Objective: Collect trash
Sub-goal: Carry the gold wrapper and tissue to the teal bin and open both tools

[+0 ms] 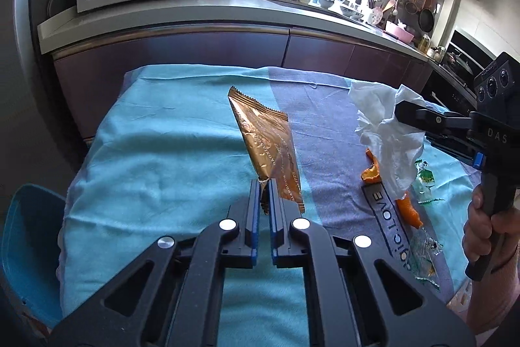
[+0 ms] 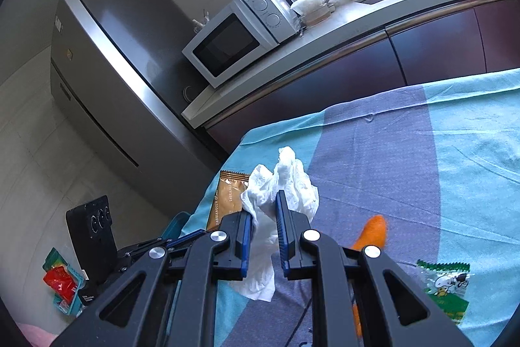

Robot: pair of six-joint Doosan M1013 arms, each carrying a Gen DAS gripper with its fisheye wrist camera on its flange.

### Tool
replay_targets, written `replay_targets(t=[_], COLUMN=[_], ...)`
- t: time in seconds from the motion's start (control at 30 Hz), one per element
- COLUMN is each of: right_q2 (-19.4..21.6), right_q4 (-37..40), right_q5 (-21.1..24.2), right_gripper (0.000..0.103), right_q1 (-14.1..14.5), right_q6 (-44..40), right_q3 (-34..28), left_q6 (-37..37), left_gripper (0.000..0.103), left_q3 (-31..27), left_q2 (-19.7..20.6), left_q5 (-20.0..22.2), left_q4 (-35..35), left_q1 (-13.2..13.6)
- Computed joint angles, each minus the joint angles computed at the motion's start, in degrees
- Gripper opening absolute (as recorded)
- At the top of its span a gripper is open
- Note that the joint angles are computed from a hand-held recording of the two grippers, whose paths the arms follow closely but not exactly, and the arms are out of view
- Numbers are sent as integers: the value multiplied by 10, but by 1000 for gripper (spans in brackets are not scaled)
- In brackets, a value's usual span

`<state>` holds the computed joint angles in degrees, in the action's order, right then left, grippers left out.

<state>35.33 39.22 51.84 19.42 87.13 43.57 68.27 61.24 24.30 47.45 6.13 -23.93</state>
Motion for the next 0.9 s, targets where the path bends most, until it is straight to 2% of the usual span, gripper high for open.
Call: replay_targets(t=[0.27,0.5,0.7,0.9], right_q2=[5,18,45,95], right_q4=[20,36,46,45], right_q5=[21,47,82,133], right_gripper=[14,14,14,14], right_q1=[19,37,55,74], right_q6=[-24,-39,-43,-40], right_q3=[-11,-34,-85,-179], left_q6=[-54,-110,-174,-241], left_gripper=[6,6,6,6], left_q3=[77,127,170,199], left_q2=[-60,-102,-139,-166], left_q5=[-40,-57,-70,-64], left_q4=[34,88,136,183], left_q1=[9,13,21,36])
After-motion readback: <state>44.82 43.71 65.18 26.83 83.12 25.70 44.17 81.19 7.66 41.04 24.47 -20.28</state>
